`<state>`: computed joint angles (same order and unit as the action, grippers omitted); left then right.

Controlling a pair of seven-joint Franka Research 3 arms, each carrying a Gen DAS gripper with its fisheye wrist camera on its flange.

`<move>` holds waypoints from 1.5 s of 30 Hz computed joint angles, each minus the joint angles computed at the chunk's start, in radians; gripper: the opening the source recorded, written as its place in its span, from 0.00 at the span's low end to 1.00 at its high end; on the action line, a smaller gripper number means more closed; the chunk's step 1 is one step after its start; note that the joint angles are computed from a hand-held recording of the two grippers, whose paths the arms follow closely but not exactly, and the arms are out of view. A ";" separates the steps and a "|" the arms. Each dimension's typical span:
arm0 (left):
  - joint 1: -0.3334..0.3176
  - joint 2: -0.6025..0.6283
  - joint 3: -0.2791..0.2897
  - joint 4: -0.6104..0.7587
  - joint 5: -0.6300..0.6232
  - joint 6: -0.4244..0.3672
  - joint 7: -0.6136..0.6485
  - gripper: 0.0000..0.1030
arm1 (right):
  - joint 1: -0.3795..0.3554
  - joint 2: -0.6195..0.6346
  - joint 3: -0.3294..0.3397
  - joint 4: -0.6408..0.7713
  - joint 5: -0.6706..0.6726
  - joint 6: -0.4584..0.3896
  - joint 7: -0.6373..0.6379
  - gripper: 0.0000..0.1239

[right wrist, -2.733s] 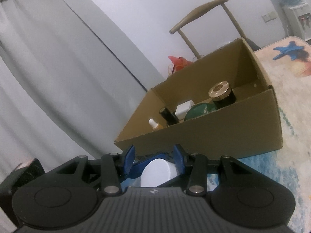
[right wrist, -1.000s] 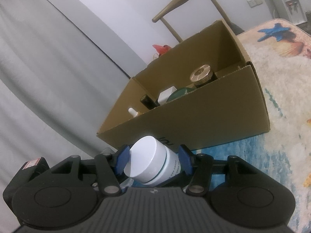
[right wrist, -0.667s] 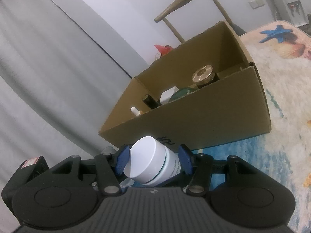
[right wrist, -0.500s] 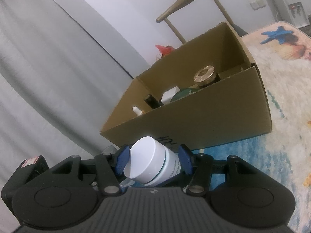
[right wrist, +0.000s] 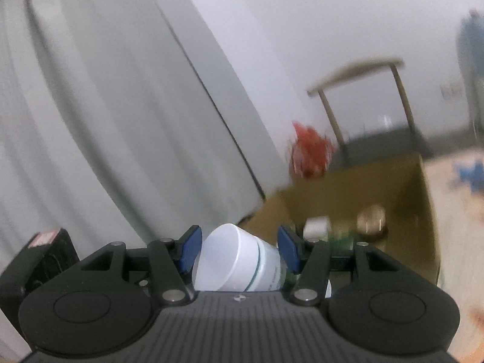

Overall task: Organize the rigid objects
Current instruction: 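Carry the white pill bottle into the box and open the right tool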

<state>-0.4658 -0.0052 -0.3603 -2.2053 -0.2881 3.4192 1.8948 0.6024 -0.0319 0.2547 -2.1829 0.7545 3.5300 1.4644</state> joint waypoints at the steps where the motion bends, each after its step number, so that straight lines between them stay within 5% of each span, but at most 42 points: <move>1: 0.042 0.012 -0.020 0.029 0.088 -0.015 -0.072 0.51 | -0.007 -0.001 -0.004 0.018 0.003 -0.011 -0.026 0.47; 4: 0.294 0.101 -0.210 0.156 0.449 -0.086 -0.374 0.51 | -0.035 0.011 -0.014 0.077 0.053 -0.060 -0.112 0.47; 6: 0.384 0.195 -0.314 0.263 0.496 -0.162 -0.388 0.51 | -0.058 0.027 -0.035 0.113 0.070 -0.116 -0.131 0.47; 10: 0.296 0.374 -0.269 0.483 0.501 -0.324 -0.349 0.51 | -0.023 0.068 -0.174 0.145 -0.042 -0.221 -0.010 0.47; 17: 0.121 0.644 -0.151 0.889 0.448 -0.668 -0.297 0.51 | -0.221 0.180 -0.087 0.243 0.032 -0.409 -0.055 0.47; 21: 0.011 0.737 -0.045 1.066 0.453 -0.788 -0.304 0.52 | -0.252 0.207 -0.081 0.251 0.002 -0.443 -0.043 0.46; 27: -0.067 0.818 0.046 1.225 0.427 -0.872 -0.323 0.54 | -0.245 0.229 -0.102 0.256 -0.126 -0.453 0.036 0.46; 34: -0.085 0.780 0.074 1.171 0.436 -0.863 -0.350 0.55 | -0.284 0.226 -0.066 0.249 -0.093 -0.448 0.015 0.46; 37: -0.097 0.775 0.088 1.169 0.457 -0.858 -0.364 0.66 | -0.298 0.218 -0.046 0.243 -0.054 -0.435 -0.014 0.46; 45: -0.076 0.634 0.100 0.960 0.514 -0.724 -0.421 0.94 | -0.404 0.169 0.122 0.260 0.464 -0.355 -0.489 0.46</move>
<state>-0.5415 0.6284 -0.2605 -1.2450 0.2260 2.6953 1.4734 0.1979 0.1375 0.3763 -1.9231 1.2188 3.1747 0.9752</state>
